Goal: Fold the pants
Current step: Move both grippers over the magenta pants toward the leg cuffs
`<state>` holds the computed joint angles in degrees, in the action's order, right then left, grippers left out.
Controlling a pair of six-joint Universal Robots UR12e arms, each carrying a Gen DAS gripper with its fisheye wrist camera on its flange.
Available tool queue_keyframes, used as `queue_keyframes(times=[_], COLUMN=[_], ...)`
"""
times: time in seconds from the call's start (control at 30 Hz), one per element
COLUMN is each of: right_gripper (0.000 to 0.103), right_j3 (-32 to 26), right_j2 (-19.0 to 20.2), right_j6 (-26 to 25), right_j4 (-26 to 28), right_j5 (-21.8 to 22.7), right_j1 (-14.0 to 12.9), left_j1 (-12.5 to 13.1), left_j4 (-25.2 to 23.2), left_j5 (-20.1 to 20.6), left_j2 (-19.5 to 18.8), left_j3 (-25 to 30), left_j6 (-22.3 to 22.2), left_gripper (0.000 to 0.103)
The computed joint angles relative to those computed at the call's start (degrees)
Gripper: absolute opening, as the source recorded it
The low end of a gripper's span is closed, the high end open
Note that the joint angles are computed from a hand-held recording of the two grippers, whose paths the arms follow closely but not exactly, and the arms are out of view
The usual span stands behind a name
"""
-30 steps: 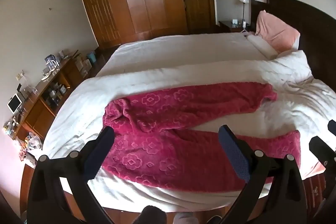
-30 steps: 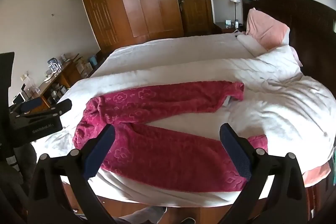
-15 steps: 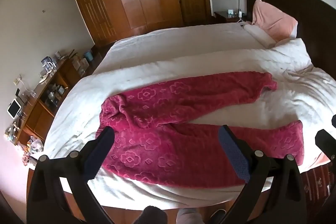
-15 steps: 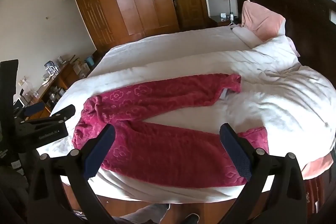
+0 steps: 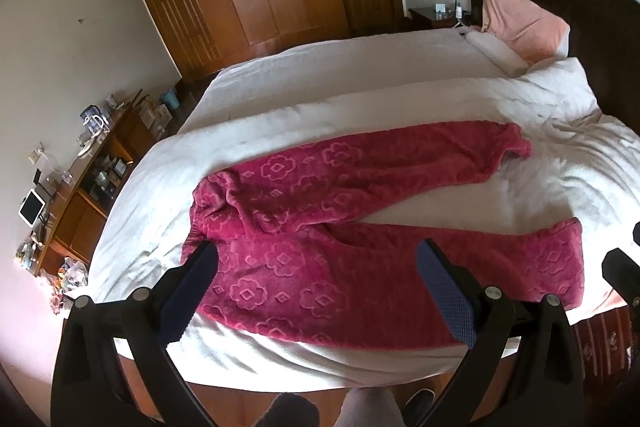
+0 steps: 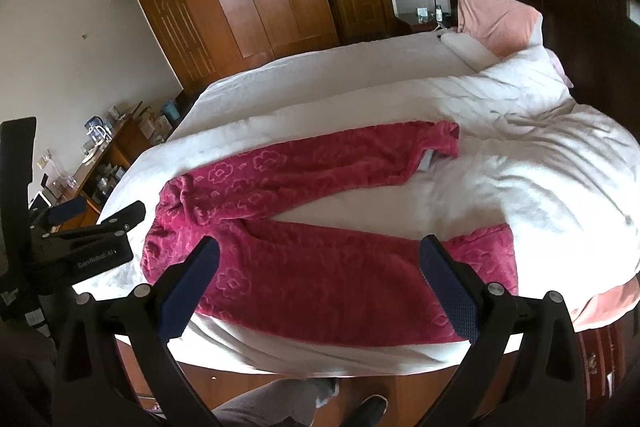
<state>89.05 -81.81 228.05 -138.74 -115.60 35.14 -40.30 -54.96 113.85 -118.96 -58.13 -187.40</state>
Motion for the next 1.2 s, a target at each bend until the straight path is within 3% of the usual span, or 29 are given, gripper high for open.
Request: queue_keyframes(times=[0.3, 0.57, 0.97, 1.2], right_gripper=[0.100, 0.100, 0.100, 0.100], right_j3=[-3.62, -7.75, -14.67, -16.17], right_j2=[2.70, 6.43, 12.12, 13.20], right_j6=[0.30, -0.99, -1.81, -0.06], right_j4=[1.70, 2.63, 7.15, 10.88], right_j5=[-1.46, 0.37, 4.88, 6.55], right_j1=[-1.49, -3.56, -5.94, -6.65], left_j1=[1.39, 3.32, 5.98, 6.82], left_j4=[-0.55, -3.08, -10.35, -14.20], left_j5=[-1.93, -4.01, -7.40, -9.65], left_j2=[-4.33, -8.94, -14.59, -17.14], left_j3=[6.61, 13.70, 22.11, 25.65], left_j6=[2.93, 3.71, 2.81, 3.11], left_gripper=[0.098, 0.098, 0.098, 0.098])
